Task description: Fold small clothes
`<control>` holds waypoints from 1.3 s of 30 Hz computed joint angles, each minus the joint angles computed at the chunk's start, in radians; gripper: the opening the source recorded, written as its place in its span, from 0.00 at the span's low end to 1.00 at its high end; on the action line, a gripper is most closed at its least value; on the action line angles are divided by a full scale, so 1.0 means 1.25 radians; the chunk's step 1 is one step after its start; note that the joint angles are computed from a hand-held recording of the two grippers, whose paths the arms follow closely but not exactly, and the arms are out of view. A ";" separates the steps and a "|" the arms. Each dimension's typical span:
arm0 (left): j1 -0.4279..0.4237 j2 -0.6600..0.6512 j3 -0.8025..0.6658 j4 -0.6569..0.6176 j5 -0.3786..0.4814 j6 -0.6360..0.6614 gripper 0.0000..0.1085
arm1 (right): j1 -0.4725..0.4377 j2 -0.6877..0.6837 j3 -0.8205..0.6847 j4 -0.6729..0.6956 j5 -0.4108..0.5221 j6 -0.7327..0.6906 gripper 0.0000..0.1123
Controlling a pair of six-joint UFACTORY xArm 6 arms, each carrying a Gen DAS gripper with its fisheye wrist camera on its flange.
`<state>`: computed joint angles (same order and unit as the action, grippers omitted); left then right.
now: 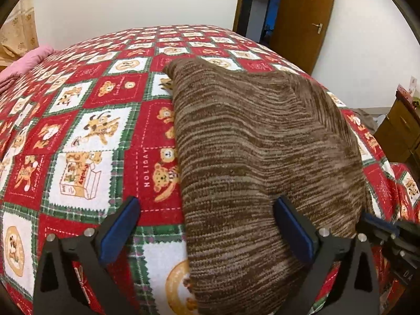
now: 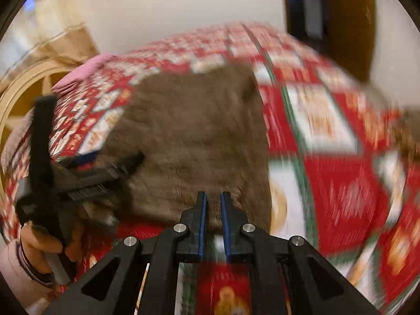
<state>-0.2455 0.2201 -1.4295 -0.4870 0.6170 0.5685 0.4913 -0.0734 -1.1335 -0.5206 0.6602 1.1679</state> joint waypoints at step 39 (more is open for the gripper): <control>0.070 0.231 -0.395 -0.222 0.256 -0.052 0.87 | -0.134 0.057 -0.083 -0.081 -0.104 0.075 0.58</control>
<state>-0.1580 0.5084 -1.9228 -0.7650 0.9375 0.5031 0.3238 -0.0028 -1.2372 -0.6222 0.5301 1.2619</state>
